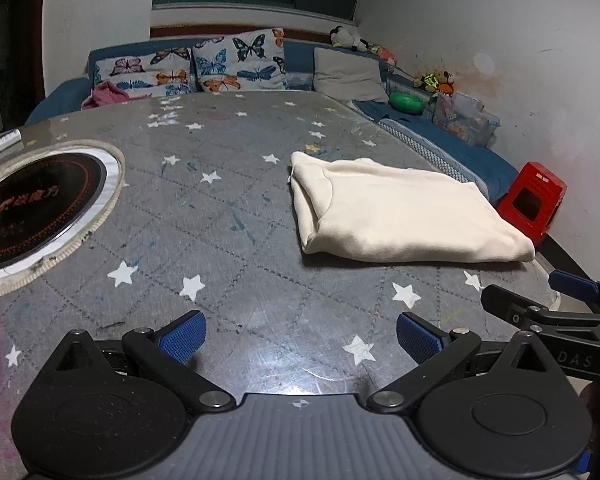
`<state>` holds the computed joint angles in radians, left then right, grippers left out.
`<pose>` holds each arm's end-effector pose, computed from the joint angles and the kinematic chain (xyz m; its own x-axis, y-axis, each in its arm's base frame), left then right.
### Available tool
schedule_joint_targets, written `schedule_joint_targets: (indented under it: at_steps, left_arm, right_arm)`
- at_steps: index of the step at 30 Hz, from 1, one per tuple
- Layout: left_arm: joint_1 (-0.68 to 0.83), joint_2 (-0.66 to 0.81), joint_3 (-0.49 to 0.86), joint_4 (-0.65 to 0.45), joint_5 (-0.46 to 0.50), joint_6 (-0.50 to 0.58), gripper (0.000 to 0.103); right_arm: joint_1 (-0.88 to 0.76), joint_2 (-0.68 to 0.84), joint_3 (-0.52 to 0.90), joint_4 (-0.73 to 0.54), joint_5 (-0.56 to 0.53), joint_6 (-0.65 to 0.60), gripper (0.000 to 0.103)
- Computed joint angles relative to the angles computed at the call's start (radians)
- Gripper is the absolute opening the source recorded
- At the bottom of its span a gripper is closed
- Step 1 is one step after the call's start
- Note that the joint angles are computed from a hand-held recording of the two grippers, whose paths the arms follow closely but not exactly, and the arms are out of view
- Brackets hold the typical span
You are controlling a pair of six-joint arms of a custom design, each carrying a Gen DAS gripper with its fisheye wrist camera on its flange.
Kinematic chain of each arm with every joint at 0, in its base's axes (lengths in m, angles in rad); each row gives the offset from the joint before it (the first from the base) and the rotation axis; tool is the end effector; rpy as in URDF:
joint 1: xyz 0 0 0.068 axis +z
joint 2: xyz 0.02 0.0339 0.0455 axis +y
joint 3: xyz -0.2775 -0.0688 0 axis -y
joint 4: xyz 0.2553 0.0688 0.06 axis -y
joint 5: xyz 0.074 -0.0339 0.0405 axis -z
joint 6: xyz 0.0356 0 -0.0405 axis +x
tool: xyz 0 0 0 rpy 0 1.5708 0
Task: Fold clothes
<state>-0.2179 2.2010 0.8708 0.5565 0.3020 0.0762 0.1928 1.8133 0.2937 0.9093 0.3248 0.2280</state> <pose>0.3686 -0.0925 0.0286 -0.6488 0.2181 -0.7291 0.4649 0.8721 -0.1528 0.2455 0.0364 0.0692 -0.5310 0.1146 -0.8396 0.2003 0.9797 0.0071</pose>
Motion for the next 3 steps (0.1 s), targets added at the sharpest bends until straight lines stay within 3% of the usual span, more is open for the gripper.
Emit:
schedule_joint_targets:
  at_steps: [3]
  left_arm:
    - [0.001, -0.003, -0.005, 0.003, 0.007, 0.001, 0.103]
  right_arm:
    - [0.006, -0.006, -0.006, 0.001, 0.003, 0.001, 0.103]
